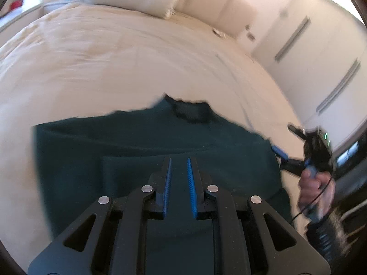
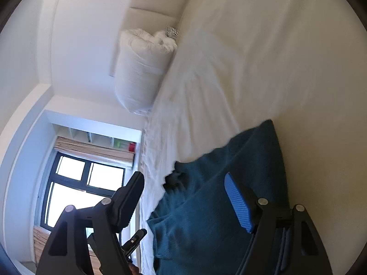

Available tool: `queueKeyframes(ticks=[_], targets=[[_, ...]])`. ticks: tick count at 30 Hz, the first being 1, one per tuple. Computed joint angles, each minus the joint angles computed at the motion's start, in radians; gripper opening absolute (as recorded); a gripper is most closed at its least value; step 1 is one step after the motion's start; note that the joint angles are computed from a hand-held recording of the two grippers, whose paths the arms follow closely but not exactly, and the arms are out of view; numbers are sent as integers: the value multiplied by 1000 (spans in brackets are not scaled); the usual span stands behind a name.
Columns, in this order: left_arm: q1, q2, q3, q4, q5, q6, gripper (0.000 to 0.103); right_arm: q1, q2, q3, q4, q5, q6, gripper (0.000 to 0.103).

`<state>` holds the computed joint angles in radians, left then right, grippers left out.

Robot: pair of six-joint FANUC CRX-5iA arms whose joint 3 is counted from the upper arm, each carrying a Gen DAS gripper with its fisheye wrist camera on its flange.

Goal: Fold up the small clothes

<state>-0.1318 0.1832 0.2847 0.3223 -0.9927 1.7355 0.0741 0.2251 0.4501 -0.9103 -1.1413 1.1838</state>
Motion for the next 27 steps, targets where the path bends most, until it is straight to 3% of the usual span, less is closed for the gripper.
queueKeyframes(ticks=[2,3,5,7,9,12,14,16,18,21,22,25,27], targets=[[1,55,19,-6,-49,34,13,-21,6,-23,-34,-9,31,70],[13,41,-35,36,-6,11,13,-37,-5,-42,-65,-11,73,62],[35,-25,-205,185,142,-103,13,-70,-23,-73,-127,-32,154,58],[46,-51,-266,250,183,-159,13,-78,-52,-96,-108,-57,169,55],[51,-66,-248,197,152,-124,13,-74,-88,-111,-79,-51,149,60],[39,-97,-227,93,155,-46,13,-112,-131,-140,-205,-30,241,74],[32,-82,-207,60,123,-26,13,-69,-116,-111,-141,-44,220,82],[33,-97,-241,74,148,-49,13,-29,-71,-85,-64,-108,164,81],[38,-131,-277,79,155,-59,13,-11,-102,-126,-6,-91,163,58],[35,-176,-270,11,105,-23,13,-44,-160,-159,-15,-125,155,61],[32,-198,-270,-13,87,-2,13,-45,-194,-173,16,-125,149,67],[38,-318,-310,-112,40,89,13,-66,-304,-217,57,-133,173,80],[63,-445,-393,-121,24,139,18,-61,-369,-235,85,-159,180,81]])
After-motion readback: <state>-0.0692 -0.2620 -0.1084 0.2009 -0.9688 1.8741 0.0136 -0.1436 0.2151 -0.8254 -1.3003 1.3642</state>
